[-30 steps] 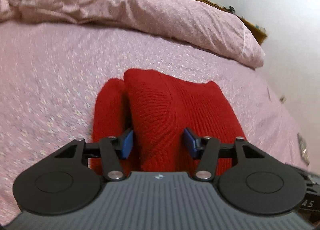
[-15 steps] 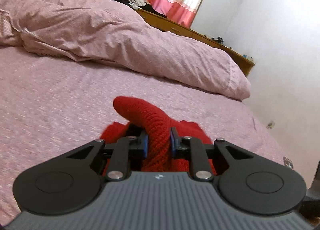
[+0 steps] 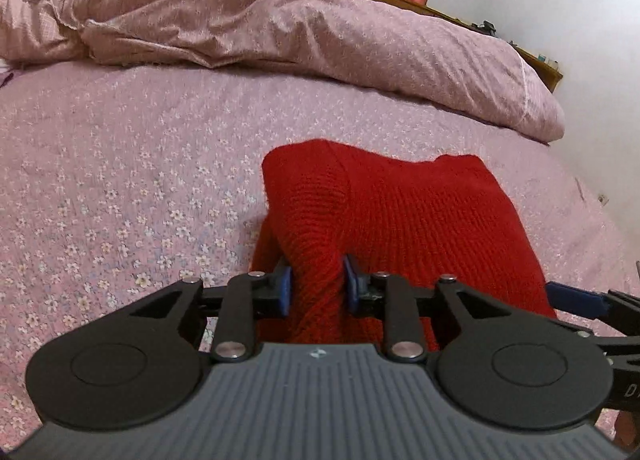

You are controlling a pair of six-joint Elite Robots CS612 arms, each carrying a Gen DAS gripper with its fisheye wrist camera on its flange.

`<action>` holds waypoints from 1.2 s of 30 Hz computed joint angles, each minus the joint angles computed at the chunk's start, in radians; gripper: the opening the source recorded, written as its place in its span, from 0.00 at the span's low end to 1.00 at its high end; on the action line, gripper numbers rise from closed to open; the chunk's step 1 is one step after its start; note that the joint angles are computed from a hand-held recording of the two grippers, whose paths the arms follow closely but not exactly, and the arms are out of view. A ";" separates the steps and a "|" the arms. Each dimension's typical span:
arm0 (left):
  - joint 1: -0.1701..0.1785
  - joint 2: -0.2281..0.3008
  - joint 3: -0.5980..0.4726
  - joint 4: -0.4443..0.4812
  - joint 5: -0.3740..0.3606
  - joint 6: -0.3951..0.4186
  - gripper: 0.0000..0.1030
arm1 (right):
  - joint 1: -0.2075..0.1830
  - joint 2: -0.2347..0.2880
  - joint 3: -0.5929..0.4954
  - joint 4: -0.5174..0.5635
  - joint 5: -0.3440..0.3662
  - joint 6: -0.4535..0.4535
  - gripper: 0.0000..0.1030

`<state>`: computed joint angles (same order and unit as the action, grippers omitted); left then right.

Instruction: Fold small clothes

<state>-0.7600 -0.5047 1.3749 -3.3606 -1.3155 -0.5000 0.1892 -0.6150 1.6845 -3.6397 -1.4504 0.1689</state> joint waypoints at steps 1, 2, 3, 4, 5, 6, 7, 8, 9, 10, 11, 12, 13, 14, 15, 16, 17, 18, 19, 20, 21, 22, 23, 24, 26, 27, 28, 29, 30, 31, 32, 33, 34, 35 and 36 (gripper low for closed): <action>-0.001 -0.004 0.003 0.003 0.002 -0.011 0.34 | -0.001 -0.004 0.003 0.002 0.003 0.009 0.74; -0.003 -0.011 0.009 0.005 0.006 -0.019 0.35 | -0.002 -0.006 0.006 0.001 0.006 0.018 0.74; -0.005 -0.019 0.016 0.011 0.012 -0.021 0.39 | -0.004 -0.011 0.012 -0.002 0.011 0.029 0.74; -0.007 -0.027 0.021 0.023 0.022 -0.017 0.42 | -0.005 -0.013 0.015 -0.003 0.012 0.038 0.74; -0.010 -0.035 0.026 0.035 0.038 -0.012 0.43 | -0.006 -0.016 0.018 -0.002 0.012 0.049 0.74; -0.015 -0.044 0.032 0.044 0.057 -0.009 0.46 | -0.007 -0.018 0.021 -0.003 0.010 0.058 0.75; -0.018 -0.053 0.039 0.052 0.071 -0.005 0.48 | -0.007 -0.021 0.024 -0.001 0.005 0.066 0.75; -0.022 -0.062 0.047 0.061 0.087 -0.003 0.49 | -0.007 -0.024 0.029 -0.002 -0.005 0.076 0.75; -0.025 -0.071 0.054 0.068 0.101 -0.003 0.50 | -0.006 -0.027 0.033 -0.001 -0.016 0.086 0.75; -0.030 -0.082 0.065 0.071 0.112 0.002 0.52 | -0.006 -0.031 0.038 0.003 -0.028 0.095 0.75; -0.034 -0.089 0.071 0.075 0.117 0.009 0.53 | -0.006 -0.034 0.042 0.007 -0.038 0.102 0.75; -0.037 -0.095 0.077 0.076 0.118 0.015 0.55 | -0.007 -0.038 0.047 0.009 -0.046 0.111 0.75; -0.040 -0.101 0.083 0.079 0.115 0.021 0.58 | -0.008 -0.041 0.052 0.009 -0.049 0.121 0.75; -0.043 -0.106 0.087 0.084 0.114 0.020 0.59 | -0.010 -0.046 0.058 0.011 -0.051 0.130 0.75; -0.046 -0.111 0.090 0.089 0.112 0.015 0.62 | -0.011 -0.052 0.064 0.015 -0.054 0.137 0.75; -0.050 -0.115 0.093 0.098 0.110 0.010 0.65 | -0.012 -0.056 0.069 0.018 -0.059 0.144 0.75; -0.053 -0.118 0.094 0.108 0.109 0.004 0.66 | -0.011 -0.061 0.074 0.024 -0.066 0.148 0.75; -0.056 -0.119 0.094 0.113 0.107 0.003 0.67 | -0.011 -0.067 0.079 0.030 -0.069 0.149 0.75; -0.060 -0.121 0.097 0.115 0.108 0.005 0.67 | -0.011 -0.073 0.084 0.037 -0.071 0.147 0.75; -0.064 -0.122 0.100 0.120 0.114 0.008 0.68 | -0.010 -0.078 0.088 0.042 -0.070 0.145 0.75; -0.069 -0.125 0.102 0.127 0.122 0.010 0.68 | -0.009 -0.083 0.093 0.048 -0.070 0.145 0.75; -0.073 -0.127 0.105 0.137 0.129 0.011 0.69 | -0.008 -0.087 0.097 0.056 -0.068 0.147 0.75; -0.075 -0.129 0.107 0.148 0.130 0.011 0.69 | -0.007 -0.091 0.100 0.060 -0.065 0.151 0.75; -0.077 -0.132 0.111 0.158 0.128 0.009 0.70 | -0.006 -0.095 0.104 0.063 -0.063 0.156 0.75; -0.079 -0.138 0.118 0.182 0.118 -0.010 0.70 | -0.002 -0.102 0.108 0.080 -0.074 0.171 0.75; -0.079 -0.140 0.120 0.195 0.117 -0.020 0.71 | 0.002 -0.105 0.109 0.096 -0.086 0.182 0.75; -0.080 -0.141 0.122 0.208 0.119 -0.031 0.71 | 0.006 -0.108 0.108 0.116 -0.099 0.189 0.75; -0.080 -0.141 0.123 0.218 0.120 -0.037 0.71 | 0.010 -0.111 0.107 0.134 -0.109 0.189 0.75; -0.081 -0.140 0.124 0.226 0.122 -0.040 0.72 | 0.013 -0.111 0.107 0.145 -0.117 0.188 0.75; -0.081 -0.139 0.125 0.237 0.123 -0.043 0.72 | 0.014 -0.111 0.107 0.151 -0.118 0.186 0.75; -0.081 -0.138 0.125 0.250 0.122 -0.048 0.73 | 0.016 -0.111 0.108 0.158 -0.118 0.186 0.75; -0.081 -0.137 0.125 0.266 0.121 -0.055 0.73 | 0.018 -0.112 0.109 0.167 -0.118 0.187 0.75; -0.080 -0.135 0.124 0.274 0.117 -0.060 0.74 | 0.019 -0.112 0.111 0.173 -0.119 0.188 0.75; -0.080 -0.134 0.124 0.282 0.113 -0.063 0.74 | 0.021 -0.113 0.111 0.182 -0.123 0.189 0.75; -0.079 -0.132 0.123 0.289 0.110 -0.066 0.75 | 0.024 -0.113 0.109 0.194 -0.129 0.189 0.75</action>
